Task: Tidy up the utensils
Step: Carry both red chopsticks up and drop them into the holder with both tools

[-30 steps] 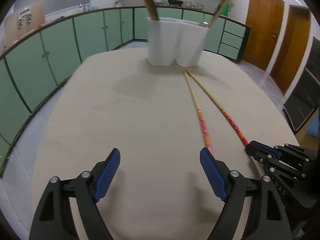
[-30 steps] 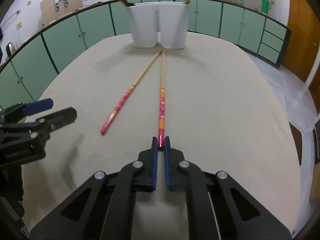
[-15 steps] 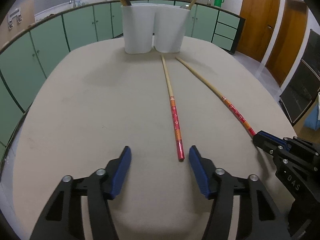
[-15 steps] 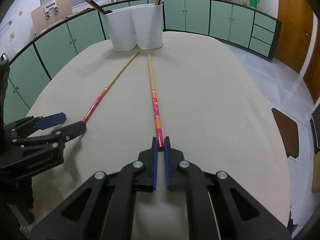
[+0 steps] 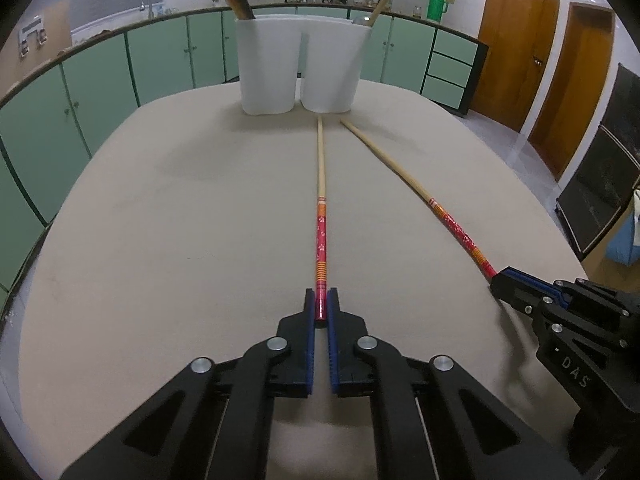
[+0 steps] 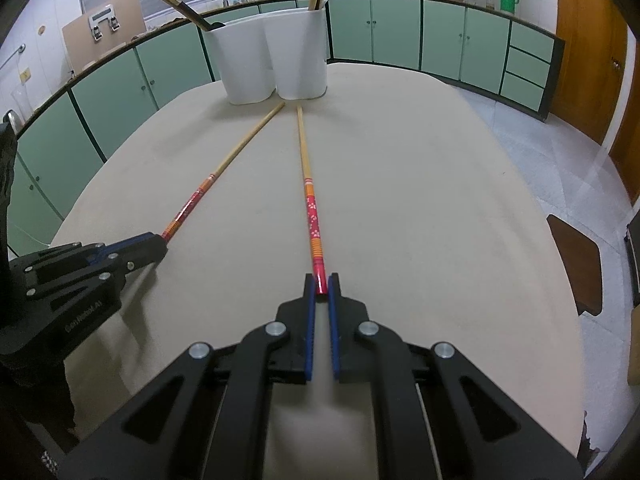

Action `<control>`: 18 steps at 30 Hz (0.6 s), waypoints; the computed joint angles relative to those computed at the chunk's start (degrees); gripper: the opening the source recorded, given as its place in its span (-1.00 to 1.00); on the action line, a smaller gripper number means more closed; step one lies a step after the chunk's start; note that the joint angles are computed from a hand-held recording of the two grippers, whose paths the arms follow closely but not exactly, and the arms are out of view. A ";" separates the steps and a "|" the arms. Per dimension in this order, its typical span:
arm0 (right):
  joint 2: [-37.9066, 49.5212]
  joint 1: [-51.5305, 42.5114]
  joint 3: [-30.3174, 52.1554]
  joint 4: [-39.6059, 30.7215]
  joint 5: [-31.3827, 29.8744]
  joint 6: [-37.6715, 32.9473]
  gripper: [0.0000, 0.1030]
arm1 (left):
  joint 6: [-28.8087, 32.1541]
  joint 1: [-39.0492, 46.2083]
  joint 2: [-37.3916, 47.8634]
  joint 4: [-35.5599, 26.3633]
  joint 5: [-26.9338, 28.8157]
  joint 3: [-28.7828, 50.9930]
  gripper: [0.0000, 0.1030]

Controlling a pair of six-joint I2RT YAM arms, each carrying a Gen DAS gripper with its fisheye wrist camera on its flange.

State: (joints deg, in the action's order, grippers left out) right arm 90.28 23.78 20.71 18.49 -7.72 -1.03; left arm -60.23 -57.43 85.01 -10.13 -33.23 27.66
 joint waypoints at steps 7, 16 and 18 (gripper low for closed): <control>-5.43 -0.50 0.18 -3.61 -1.17 -0.36 -0.89 | -0.45 -2.80 -5.40 -6.90 -4.02 1.58 -0.89; -14.73 -1.97 2.68 -10.64 -3.57 -0.88 -0.90 | -1.15 -6.12 -13.59 -18.25 -9.86 5.41 -0.89; -16.99 -2.75 3.82 -12.33 -4.37 -1.45 -0.90 | -0.81 -6.37 -15.85 -20.50 -10.90 6.31 -0.89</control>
State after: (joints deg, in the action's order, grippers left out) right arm 73.29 21.03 24.53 6.16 -12.09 -2.48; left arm -61.04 -63.80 69.16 -30.63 -44.13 33.97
